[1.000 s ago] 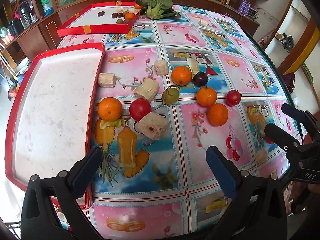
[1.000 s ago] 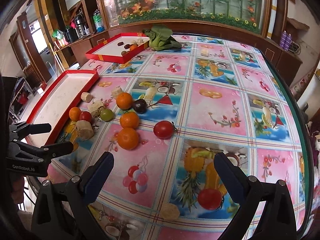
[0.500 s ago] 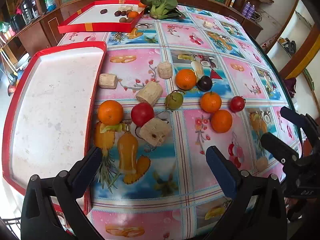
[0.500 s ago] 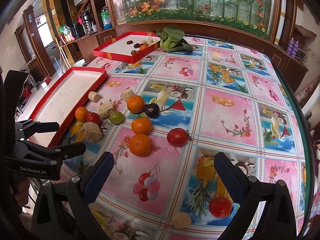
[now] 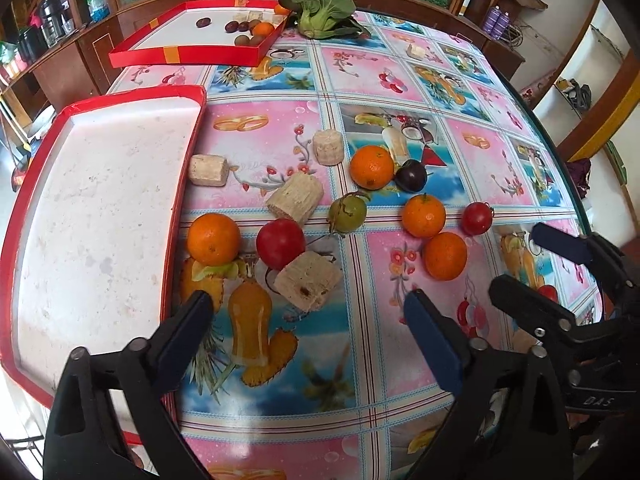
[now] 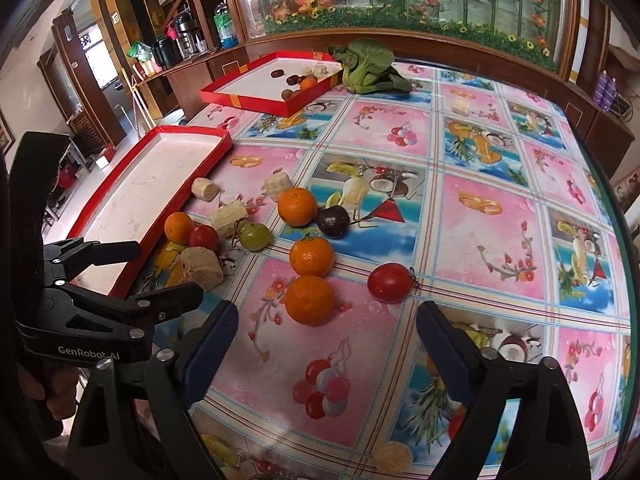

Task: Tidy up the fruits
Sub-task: 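Grasp a beige wood chunk with the left tool while the right tool grasps an orange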

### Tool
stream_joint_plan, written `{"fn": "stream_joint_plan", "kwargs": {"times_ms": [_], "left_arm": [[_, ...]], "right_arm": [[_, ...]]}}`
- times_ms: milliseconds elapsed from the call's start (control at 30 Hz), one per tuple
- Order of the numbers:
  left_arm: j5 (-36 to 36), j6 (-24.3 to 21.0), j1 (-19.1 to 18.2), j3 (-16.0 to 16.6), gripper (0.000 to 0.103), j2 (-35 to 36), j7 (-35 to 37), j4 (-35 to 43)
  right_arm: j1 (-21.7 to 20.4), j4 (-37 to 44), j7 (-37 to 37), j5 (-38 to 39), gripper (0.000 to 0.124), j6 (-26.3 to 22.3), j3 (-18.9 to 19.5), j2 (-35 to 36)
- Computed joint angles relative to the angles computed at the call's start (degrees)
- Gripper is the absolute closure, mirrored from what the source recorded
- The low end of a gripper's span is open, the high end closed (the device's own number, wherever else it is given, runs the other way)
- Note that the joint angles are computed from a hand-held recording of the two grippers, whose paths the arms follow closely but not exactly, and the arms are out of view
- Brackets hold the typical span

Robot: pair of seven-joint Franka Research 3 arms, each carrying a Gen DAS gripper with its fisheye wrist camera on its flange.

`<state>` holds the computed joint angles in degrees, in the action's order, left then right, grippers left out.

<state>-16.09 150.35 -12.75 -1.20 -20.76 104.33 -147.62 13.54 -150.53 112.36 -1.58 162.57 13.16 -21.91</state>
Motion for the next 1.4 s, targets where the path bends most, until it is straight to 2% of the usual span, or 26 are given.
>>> {"fn": "stream_joint_plan", "kwargs": {"times_ms": [67, 200, 333, 467, 700, 833, 933, 967, 1067, 1233, 1400], "left_arm": [[-0.9, -0.4, -0.4, 0.6, 0.019, 0.5, 1.2, 0.6], [-3.0, -1.3, -0.5, 1.2, 0.03, 1.2, 3.3, 1.6], [-4.1, -2.6, 0.0, 0.8, 0.048, 2.4, 4.8, 2.5], [-3.0, -1.5, 0.5, -0.8, 0.048, 3.3, 5.5, 2.5], [0.5, -1.0, 1.9, -2.3, 0.05, 6.0, 2.9, 3.2], [1.4, -0.8, 2.2, -2.7, 0.065, 6.9, 2.2, 3.4], [1.5, -0.3, 2.1, -2.7, 0.067, 6.6, 2.6, 3.0], [1.3, -0.4, 2.0, -2.6, 0.067, 6.5, 2.9, 2.9], [0.5, -1.1, 1.9, -2.1, 0.067, 6.0, 3.5, 2.8], [-3.8, -1.9, 1.5, 0.1, 0.067, 3.1, 6.3, 2.2], [-6.7, -2.9, 2.4, 2.6, 0.067, -0.8, 7.5, 1.1]], "right_arm": [[1.7, 0.5, -1.6, 2.3, 0.046, -0.2, -1.7, 1.0], [2.7, 1.3, -3.1, 4.5, 0.047, -0.4, -2.6, 2.5], [3.3, 2.7, -4.6, 5.8, 0.05, -0.5, -3.1, 4.7], [3.7, 4.7, -5.2, 6.7, 0.057, -1.6, -3.7, 7.6], [3.3, 6.9, -3.7, 3.8, 0.059, -2.5, -3.4, 10.9], [2.9, 8.0, -1.9, 0.9, 0.067, -3.8, -3.3, 12.2], [2.8, 9.0, -0.2, -1.5, 0.079, -5.4, -3.4, 13.3], [2.6, 8.9, 0.8, -3.1, 0.087, -5.0, -3.3, 13.3], [3.2, 8.9, 0.4, -4.0, 0.088, -4.7, -3.7, 13.4], [5.2, 8.0, -4.6, 2.6, 0.088, -4.3, -5.3, 12.1], [6.6, 8.3, -8.7, 6.4, 0.088, -4.0, -5.0, 10.4]]}}
